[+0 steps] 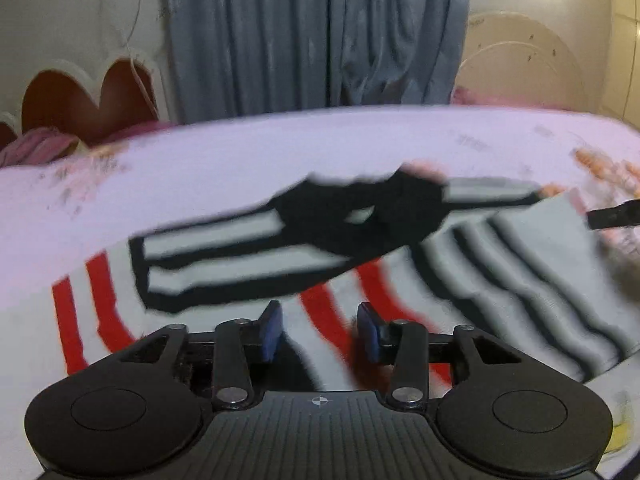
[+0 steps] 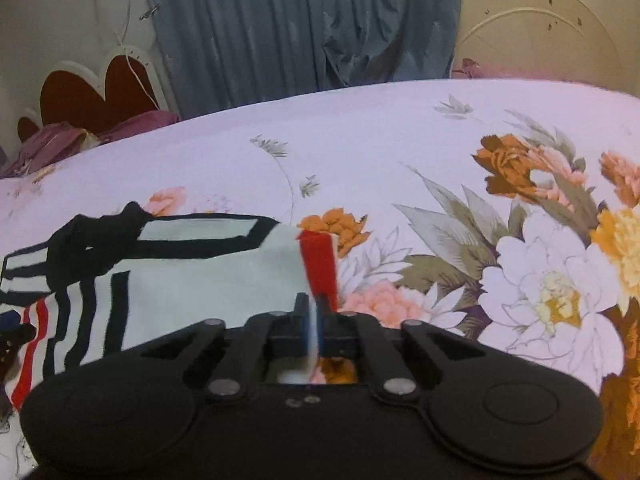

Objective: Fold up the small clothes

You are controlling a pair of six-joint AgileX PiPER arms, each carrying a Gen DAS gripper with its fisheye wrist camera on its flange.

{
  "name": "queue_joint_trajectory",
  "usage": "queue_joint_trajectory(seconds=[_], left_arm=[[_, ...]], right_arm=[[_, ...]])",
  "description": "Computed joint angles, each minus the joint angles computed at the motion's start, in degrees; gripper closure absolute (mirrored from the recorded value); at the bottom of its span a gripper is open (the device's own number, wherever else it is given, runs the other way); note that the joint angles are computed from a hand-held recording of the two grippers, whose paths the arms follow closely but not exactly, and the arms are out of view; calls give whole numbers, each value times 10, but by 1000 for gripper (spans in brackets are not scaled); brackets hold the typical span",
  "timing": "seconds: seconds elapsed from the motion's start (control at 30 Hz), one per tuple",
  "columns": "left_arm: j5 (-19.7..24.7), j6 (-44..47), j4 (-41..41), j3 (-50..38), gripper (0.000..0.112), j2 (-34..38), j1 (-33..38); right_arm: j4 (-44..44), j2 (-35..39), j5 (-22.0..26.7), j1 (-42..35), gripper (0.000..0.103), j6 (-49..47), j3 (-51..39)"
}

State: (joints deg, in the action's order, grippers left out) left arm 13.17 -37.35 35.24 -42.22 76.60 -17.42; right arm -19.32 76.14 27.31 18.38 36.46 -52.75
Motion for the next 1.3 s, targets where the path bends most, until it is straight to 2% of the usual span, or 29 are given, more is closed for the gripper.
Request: queue_joint_trajectory(seconds=[0.1, 0.2, 0.27, 0.37, 0.4, 0.47, 0.53, 0.6, 0.63, 0.67, 0.7, 0.77, 0.8, 0.83, 0.9, 0.97, 1.0, 1.03, 1.07, 1.1, 1.13, 1.17, 1.23, 1.3], left_arm=[[9, -37, 11, 1, 70, -25, -67], [24, -79, 37, 3, 70, -7, -134], [36, -86, 28, 11, 66, 4, -149], [30, -59, 3, 45, 64, -32, -138], [32, -55, 12, 52, 64, -39, -139], [60, -106, 82, 57, 64, -58, -161], [66, -107, 100, 54, 64, -62, -160], [65, -26, 30, 45, 64, -49, -133], [46, 25, -27, 46, 63, -46, -110], [42, 55, -65, 39, 63, -41, -98], [47, 74, -80, 31, 63, -40, -92], [22, 53, -58, 17, 63, -29, -87], [13, 51, -55, -1, 63, -12, -89], [6, 26, -30, -23, 63, 7, -95], [-4, 34, -49, -80, 63, 58, -104], [4, 86, -112, -140, 63, 113, -110], [29, 125, -151, -175, 63, 146, -111], [58, 149, -173, -204, 63, 176, -109], [64, 176, -202, -212, 61, 193, -102], [48, 181, -211, -200, 61, 187, -96], [54, 162, -197, -193, 61, 174, -95], [48, 127, -159, -168, 61, 142, -93], [4, 50, -81, -86, 61, 62, -72], [13, -10, -22, -25, 61, 2, -44]], right_arm=[[-138, -36, 11, 84, 84, 163, 18], [-185, -52, 42, 170, 86, 230, 44], [-201, -62, 80, 217, 88, 268, 65], [-230, -108, 151, 294, 90, 349, 119], [-250, -126, 176, 326, 90, 379, 133], [-259, -135, 216, 361, 90, 385, 127], [-278, -150, 231, 372, 88, 406, 116], [-279, -146, 230, 359, 87, 394, 108], [-245, -125, 212, 328, 89, 358, 109], [-217, -123, 183, 302, 90, 324, 117], [-204, -126, 178, 291, 90, 295, 113], [-177, -124, 167, 259, 90, 247, 87], [-190, -123, 145, 243, 86, 255, 82], [-203, -108, 122, 223, 85, 258, 69], [-210, -52, 88, 181, 85, 245, 20], [-187, 4, 59, 143, 85, 211, -28], [-173, 32, 50, 125, 86, 188, -51], [-161, 65, 58, 111, 87, 165, -78], [-152, 100, 89, 102, 87, 147, -104], [-126, 118, 99, 89, 86, 120, -113], [-103, 114, 92, 78, 86, 107, -112], [-94, 105, 107, 80, 86, 98, -118], [-138, 54, 117, 106, 83, 127, -90], [-158, -13, 109, 129, 74, 158, -36]])
